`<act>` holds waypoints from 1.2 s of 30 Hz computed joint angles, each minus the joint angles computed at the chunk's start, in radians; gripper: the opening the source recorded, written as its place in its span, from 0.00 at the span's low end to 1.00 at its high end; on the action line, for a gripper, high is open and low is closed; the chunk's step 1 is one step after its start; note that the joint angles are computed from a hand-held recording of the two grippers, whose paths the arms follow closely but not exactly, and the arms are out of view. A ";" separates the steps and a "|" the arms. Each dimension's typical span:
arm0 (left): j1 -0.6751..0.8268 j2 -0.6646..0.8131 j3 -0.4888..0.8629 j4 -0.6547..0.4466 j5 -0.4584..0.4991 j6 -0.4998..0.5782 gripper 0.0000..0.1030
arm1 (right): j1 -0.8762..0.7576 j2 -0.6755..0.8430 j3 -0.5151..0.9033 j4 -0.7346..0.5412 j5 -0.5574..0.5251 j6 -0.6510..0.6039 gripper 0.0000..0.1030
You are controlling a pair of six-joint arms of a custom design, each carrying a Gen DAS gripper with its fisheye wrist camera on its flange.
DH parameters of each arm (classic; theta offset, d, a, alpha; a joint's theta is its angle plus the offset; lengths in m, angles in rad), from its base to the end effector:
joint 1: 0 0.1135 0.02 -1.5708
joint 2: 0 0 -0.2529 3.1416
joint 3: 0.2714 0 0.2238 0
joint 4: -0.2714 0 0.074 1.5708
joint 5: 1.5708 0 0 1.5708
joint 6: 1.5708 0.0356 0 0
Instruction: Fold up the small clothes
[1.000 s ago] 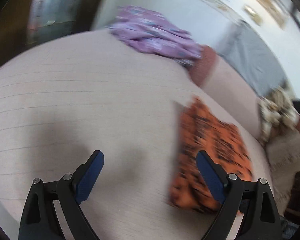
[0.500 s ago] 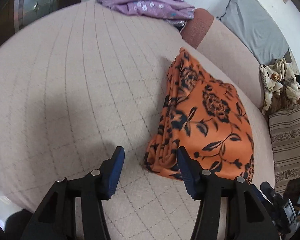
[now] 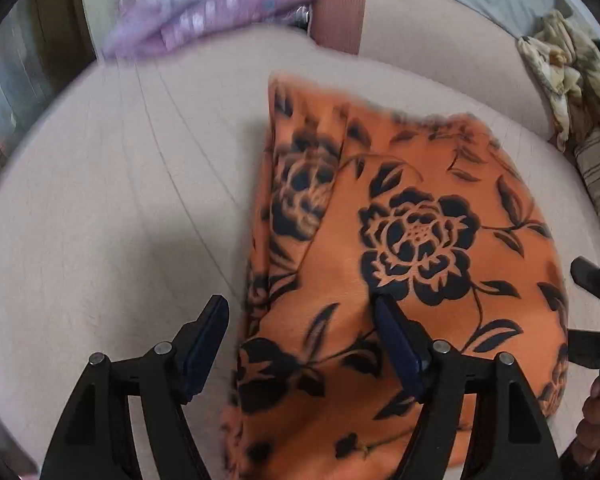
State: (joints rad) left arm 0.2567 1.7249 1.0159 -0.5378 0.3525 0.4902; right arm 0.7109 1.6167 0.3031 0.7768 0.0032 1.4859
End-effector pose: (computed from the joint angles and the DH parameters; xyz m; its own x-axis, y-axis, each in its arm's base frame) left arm 0.2892 0.0632 0.1667 -0.8711 0.2282 -0.4350 0.3153 0.9388 -0.1389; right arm 0.1809 0.1556 0.1168 -0.6809 0.7285 -0.0745 0.3310 0.3969 0.8561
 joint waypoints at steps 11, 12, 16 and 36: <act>0.109 0.047 -0.019 0.041 0.137 0.058 0.82 | 0.069 -0.048 0.185 -0.394 0.051 -0.124 0.56; 0.114 0.044 -0.029 0.054 0.144 0.066 0.82 | 0.066 -0.090 0.147 -0.364 0.083 -0.106 0.60; 0.152 0.052 -0.041 0.053 0.180 0.106 0.83 | -0.024 -0.112 0.088 -0.230 0.101 -0.088 0.78; 0.218 0.073 -0.062 0.068 0.242 0.179 0.86 | -0.089 0.148 0.573 -0.750 0.069 -0.254 0.67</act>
State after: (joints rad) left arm 0.4747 1.7980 0.9543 -0.4702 0.5941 0.6693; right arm 0.6216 1.7644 0.8761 0.0271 0.0723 1.2321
